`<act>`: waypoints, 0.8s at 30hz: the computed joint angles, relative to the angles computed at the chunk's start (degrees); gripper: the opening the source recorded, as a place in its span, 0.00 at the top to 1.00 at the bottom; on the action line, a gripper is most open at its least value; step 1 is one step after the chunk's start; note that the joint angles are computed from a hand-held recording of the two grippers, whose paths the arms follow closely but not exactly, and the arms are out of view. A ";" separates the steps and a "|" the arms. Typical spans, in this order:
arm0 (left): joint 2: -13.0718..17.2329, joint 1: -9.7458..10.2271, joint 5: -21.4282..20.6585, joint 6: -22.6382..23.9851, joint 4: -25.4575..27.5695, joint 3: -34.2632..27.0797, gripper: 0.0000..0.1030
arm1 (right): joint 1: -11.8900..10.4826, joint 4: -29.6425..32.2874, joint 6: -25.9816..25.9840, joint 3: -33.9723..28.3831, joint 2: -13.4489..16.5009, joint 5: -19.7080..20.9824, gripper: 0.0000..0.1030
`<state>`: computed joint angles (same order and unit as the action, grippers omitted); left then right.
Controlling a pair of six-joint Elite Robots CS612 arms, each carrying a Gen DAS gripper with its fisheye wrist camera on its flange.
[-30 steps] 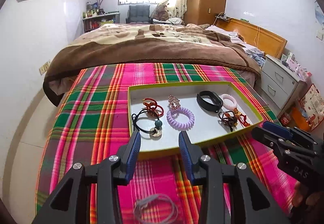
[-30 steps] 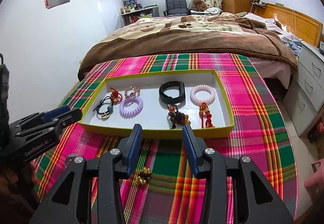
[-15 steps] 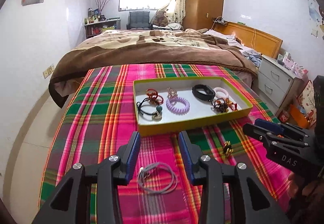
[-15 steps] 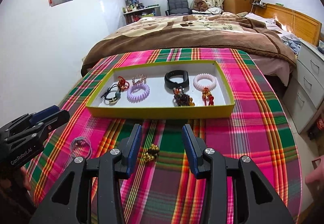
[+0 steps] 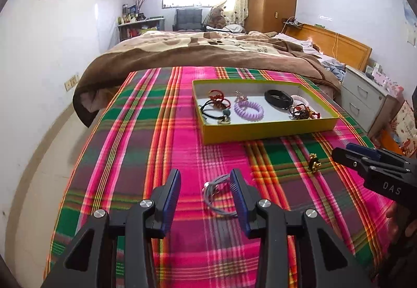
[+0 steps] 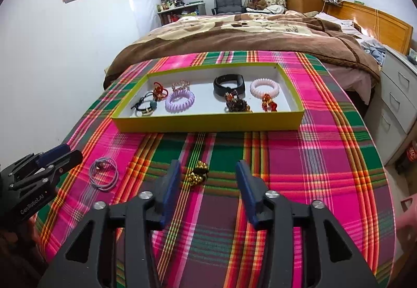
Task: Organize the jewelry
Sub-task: 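Withdraw both grippers and move the right toward the gold charm, then close the right gripper on the gold charm and lift it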
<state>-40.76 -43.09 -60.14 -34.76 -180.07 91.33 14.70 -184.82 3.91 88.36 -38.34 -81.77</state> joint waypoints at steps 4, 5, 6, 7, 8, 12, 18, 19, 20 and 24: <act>-0.20 0.39 -1.28 -0.96 -1.31 1.35 0.62 | -0.04 0.49 1.03 0.04 0.21 -0.37 0.44; -0.26 0.56 -1.79 -1.58 -1.60 1.60 0.62 | 0.02 0.96 1.05 -0.09 0.28 -0.73 0.44; -0.28 0.60 -1.54 -2.16 -1.43 1.66 0.62 | 0.09 1.15 0.97 -0.15 0.33 -1.08 0.44; -0.29 0.56 -0.89 -2.45 -1.09 1.74 0.62 | 0.16 1.38 0.85 -0.26 0.42 -1.27 0.44; -0.31 0.61 -0.74 -2.64 -0.96 1.89 0.62 | 0.27 2.07 0.60 -0.60 0.57 -1.40 0.44; -0.08 1.46 -4.47 -3.92 -3.19 2.25 0.62 | 0.69 4.58 -0.25 -2.29 1.36 -1.70 0.44; 0.03 2.04 -6.48 -4.89 -3.16 2.25 0.62 | 1.30 9.10 -1.31 -4.70 2.28 -1.32 0.44; 0.03 2.08 -6.57 -5.04 -3.29 2.29 0.62 | 1.45 9.59 -1.58 -4.95 2.36 -1.82 0.44; 0.04 2.06 -6.43 -4.89 -3.32 2.30 0.62 | 1.71 10.41 -2.05 -5.29 2.44 -2.85 0.44; 0.26 2.40 -8.35 -4.22 -4.75 2.30 0.62 | 1.86 10.39 -2.20 -5.44 2.60 -3.64 0.44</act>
<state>-40.50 -40.68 -68.49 -38.99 -184.81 93.63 16.56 -174.43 1.71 82.91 -35.74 -85.41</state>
